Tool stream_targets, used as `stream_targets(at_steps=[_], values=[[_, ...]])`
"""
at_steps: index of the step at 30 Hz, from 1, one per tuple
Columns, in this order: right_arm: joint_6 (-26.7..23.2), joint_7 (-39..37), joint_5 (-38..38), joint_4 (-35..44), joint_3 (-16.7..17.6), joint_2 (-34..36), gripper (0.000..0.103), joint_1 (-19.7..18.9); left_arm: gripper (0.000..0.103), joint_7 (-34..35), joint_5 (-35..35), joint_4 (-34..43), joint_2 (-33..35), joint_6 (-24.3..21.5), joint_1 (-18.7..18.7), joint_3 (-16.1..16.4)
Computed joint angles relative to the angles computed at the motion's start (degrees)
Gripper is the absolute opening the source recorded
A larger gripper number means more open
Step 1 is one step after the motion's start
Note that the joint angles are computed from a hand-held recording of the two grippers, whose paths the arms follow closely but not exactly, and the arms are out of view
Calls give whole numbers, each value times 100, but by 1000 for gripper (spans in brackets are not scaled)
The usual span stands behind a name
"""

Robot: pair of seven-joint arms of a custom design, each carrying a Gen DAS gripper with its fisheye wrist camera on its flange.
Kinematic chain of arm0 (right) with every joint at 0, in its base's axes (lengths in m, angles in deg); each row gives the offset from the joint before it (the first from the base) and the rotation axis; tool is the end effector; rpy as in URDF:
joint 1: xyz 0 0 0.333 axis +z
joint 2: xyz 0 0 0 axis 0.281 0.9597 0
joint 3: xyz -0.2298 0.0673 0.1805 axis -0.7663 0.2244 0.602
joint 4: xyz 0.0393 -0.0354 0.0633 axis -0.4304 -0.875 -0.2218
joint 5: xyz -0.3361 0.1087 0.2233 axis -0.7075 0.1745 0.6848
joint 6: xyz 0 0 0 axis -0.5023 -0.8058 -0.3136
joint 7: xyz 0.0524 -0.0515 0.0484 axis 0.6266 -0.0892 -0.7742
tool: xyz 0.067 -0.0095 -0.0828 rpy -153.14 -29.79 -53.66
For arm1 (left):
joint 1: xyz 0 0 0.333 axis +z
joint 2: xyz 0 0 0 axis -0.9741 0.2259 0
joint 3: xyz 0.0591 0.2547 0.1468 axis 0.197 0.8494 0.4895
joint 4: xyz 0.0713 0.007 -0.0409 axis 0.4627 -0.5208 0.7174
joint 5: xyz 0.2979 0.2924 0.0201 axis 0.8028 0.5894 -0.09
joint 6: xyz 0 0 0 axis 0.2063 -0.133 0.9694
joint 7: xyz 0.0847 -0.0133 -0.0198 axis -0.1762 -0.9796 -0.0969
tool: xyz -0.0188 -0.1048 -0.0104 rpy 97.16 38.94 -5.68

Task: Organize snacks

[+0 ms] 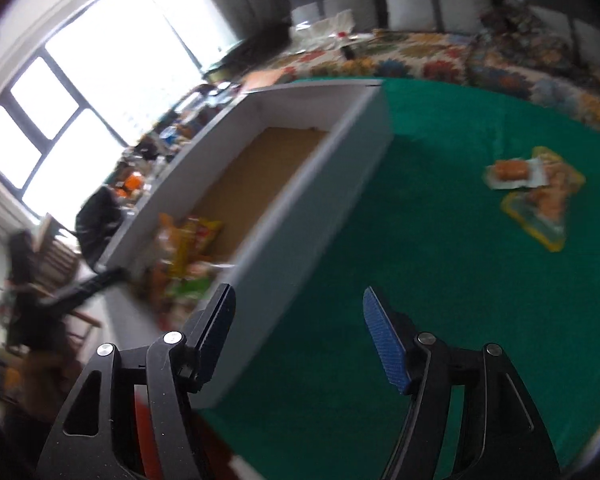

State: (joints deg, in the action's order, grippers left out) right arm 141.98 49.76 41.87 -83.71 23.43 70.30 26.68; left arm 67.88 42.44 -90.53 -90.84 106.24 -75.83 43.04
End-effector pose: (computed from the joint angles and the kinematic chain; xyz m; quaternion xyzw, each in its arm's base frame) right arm 0.6767 0.2147 0.4973 -0.8143 0.4674 -0.0026 0.3443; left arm 0.4574 -0.1027 0.5178 -0.8054 0.4829 -0.2718 0.2103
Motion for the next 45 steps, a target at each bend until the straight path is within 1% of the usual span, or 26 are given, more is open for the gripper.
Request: stream_targets(at_steps=[2, 3, 4, 5, 6, 7, 9, 10, 11, 12, 13, 14, 15, 18, 20, 22, 24, 25, 26, 27, 28, 29, 30, 34, 41, 45], values=[[780, 39, -660, -646, -296, -177, 70, 33, 85, 33, -6, 299, 217, 119, -167, -147], [1191, 180, -1100, -981, -466, -239, 70, 46, 86, 67, 4, 478, 400, 238, -279, -238], [1559, 362, -1538, -1319, -648, -312, 70, 16, 89, 135, -2, 630, 556, 304, -368, -253], [1866, 506, -1865, -1623, -796, -383, 70, -71, 92, 217, -19, 817, 758, 399, -490, -289], [2134, 616, -2092, -1889, -894, -463, 70, -178, 101, 256, -18, 1036, 980, 457, -592, -350], [2363, 767, -2307, -2082, -960, -503, 70, -250, 103, 235, 23, 1229, 1204, 514, -663, -427], [2826, 1035, -2681, -2407, -1095, -534, 70, -418, 103, 236, 69, 1656, 1760, 615, -858, -520], [3029, 1112, -2802, -2535, -1124, -544, 70, -504, 103, 300, 40, 1846, 2010, 582, -977, -508], [3230, 1171, -2902, -2641, -1153, -524, 70, -595, 103, 318, 84, 2171, 2418, 453, -1088, -542], [3319, 1410, -3105, -2642, -1233, -466, 70, -539, 103, 218, 249, 2400, 2720, 376, -1171, -548], [3406, 1408, -3096, -2674, -1160, -431, 70, -672, 103, 84, 448, 2571, 2948, 313, -1259, -533], [3543, 1065, -2685, -2740, -886, -448, 70, -956, 103, -93, 756, 2855, 3287, 152, -1366, -511], [3670, 881, -2406, -2814, -725, -475, 71, -1110, 103, -228, 994, 3082, 3536, -9, -1487, -457], [3700, 914, -2331, -2779, -715, -439, 73, -1134, 103, -590, 1695, 3733, 4248, -492, -1900, -168], [3644, 1013, -2412, -2667, -761, -378, 75, -1081, 103, -732, 2003, 4012, 4593, -701, -2133, 52], [3506, 1030, -2294, -2580, -714, -357, 80, -1146, 103, -709, 2054, 4254, 4852, -885, -2273, 166], [3366, 674, -1777, -2778, -498, -579, 83, -1393, 103, -647, 2009, 4442, 5081, -995, -2341, 251], [3256, 561, -1547, -2718, -464, -557, 84, -1448, 103, -635, 2003, 4518, 5166, -1022, -2375, 293], [3269, 562, -1505, -2775, -499, -596, 85, -1402, 103, -645, 2026, 4585, 5235, -1052, -2415, 343], [3347, 533, -1479, -3003, -647, -765, 85, -1229, 103, -638, 2035, 4640, 5289, -1072, -2440, 380], [3402, 647, -1630, -3032, -619, -774, 85, -1256, 103, -629, 2027, 4624, 5289, -1040, -2445, 405], [3438, 690, -1688, -3068, -665, -791, 85, -1205, 103, -658, 2020, 4575, 5273, -928, -2438, 428], [3462, 729, -1733, -3088, -699, -799, 85, -1168, 103, -679, 2030, 4599, 5292, -921, -2451, 457], [3447, 686, -1669, -3084, -706, -795, 85, -1157, 103, -604, 2014, 4725, 5381, -916, -2459, 504], [3405, 612, -1538, -3055, -701, -776, 85, -1155, 103, -620, 2169, 4784, 5470, -694, -2493, 615], [3393, 611, -1543, -3027, -713, -758, 85, -1151, 103, -464, 2128, 4945, 5596, -660, -2463, 627]])
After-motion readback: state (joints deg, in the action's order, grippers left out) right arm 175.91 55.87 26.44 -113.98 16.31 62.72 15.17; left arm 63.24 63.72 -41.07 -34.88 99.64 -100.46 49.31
